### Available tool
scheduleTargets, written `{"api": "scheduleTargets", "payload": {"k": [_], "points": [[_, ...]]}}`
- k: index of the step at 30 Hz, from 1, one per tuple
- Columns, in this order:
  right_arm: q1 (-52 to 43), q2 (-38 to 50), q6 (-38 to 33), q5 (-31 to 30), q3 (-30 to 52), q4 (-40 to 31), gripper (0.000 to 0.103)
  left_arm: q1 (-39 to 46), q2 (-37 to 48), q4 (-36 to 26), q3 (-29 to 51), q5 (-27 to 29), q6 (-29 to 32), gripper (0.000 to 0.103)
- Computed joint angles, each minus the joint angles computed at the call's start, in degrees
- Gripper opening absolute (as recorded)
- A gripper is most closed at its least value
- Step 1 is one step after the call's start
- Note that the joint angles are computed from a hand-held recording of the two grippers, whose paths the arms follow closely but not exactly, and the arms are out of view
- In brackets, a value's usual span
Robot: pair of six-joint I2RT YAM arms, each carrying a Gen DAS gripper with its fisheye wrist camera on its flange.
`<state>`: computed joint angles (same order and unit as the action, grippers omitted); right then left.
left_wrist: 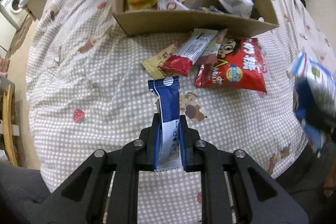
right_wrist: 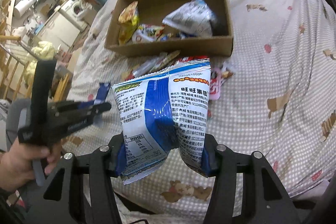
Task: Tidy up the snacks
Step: 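Carry both held snacks into the cardboard box and open both grippers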
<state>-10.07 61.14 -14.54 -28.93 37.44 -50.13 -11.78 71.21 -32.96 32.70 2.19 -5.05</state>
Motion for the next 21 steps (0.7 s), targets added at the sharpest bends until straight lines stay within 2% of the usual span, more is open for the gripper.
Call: {"api": "scheduleTargets", "payload": {"k": [5,14,21], "points": [[-3.3,-2.3,0.6,-2.1,0.4,0.8,0.056,-0.9,-6.8,-3.4,0.2,-1.9,-0.9,0.013],[-6.8,-5.6,3.1,-3.6,0.5,3.6,0.057,3.5,-5.5,-4.0,6.4,-0.7,0.2,0.013],[-3.8,-7.1,7.5,0.8,0.4,7.2,0.057,5.1,-3.3,-2.9,10.3,-1.9,1.4,0.013]]}}
